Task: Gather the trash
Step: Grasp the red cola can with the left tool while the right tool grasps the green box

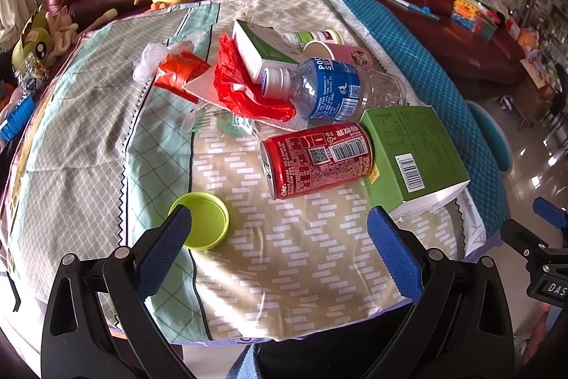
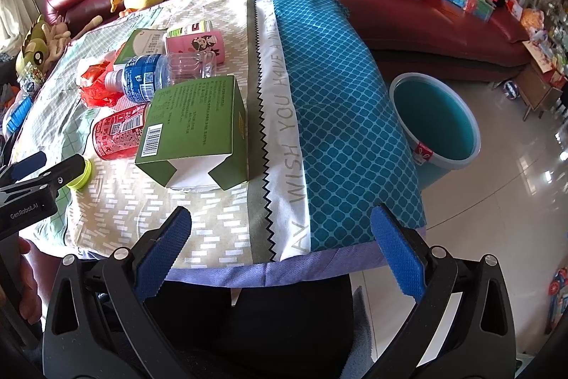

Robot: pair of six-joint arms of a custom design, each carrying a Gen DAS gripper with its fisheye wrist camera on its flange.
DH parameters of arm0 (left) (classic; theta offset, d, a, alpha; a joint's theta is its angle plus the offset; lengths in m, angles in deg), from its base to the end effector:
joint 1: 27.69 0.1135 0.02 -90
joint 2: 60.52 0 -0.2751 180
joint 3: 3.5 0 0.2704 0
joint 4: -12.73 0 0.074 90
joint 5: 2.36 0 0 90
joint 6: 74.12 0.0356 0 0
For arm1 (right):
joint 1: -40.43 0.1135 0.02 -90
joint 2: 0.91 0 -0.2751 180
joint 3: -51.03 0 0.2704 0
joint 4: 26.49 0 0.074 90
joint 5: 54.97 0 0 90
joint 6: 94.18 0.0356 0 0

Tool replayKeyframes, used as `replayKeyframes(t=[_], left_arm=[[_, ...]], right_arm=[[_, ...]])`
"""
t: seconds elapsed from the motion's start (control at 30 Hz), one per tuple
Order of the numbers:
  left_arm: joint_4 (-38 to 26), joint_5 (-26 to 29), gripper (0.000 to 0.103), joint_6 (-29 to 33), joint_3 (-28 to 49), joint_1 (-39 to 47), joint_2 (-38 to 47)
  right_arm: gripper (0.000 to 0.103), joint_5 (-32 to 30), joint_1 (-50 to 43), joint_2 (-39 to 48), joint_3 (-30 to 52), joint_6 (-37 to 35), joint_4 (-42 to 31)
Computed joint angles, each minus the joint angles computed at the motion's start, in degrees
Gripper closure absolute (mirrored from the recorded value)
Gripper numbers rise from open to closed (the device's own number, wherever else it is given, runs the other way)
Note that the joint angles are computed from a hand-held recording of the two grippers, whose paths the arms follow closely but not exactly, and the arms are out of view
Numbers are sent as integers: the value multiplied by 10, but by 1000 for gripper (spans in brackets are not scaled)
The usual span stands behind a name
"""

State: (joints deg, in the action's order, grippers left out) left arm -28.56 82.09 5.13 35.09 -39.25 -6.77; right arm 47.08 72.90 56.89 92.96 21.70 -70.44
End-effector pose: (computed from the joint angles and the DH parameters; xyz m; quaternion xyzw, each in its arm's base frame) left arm 0.1759 -0.0325 0.1734 -0.0072 0.9564 -0.0103 0.2918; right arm 0.1628 0.0948 0.1783 -0.0279 0.9602 0.0377 0.2755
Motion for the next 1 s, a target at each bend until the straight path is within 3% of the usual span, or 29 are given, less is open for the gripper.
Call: replayKeyframes(t=[0.5, 0.83, 0.87, 1.0], left_arm=[[120, 114, 4, 196, 26, 122, 188], [165, 161, 4, 250, 70, 114, 279], [167, 164, 9, 252, 74, 109, 284], [165, 170, 25, 256, 75, 86, 284]], right_arm=[[9, -68, -36, 172, 14, -32, 152], [12, -91, -37, 251, 48, -22, 184], [13, -91, -37, 258, 51, -22, 186], [47, -114, -49, 272, 52, -24, 204]])
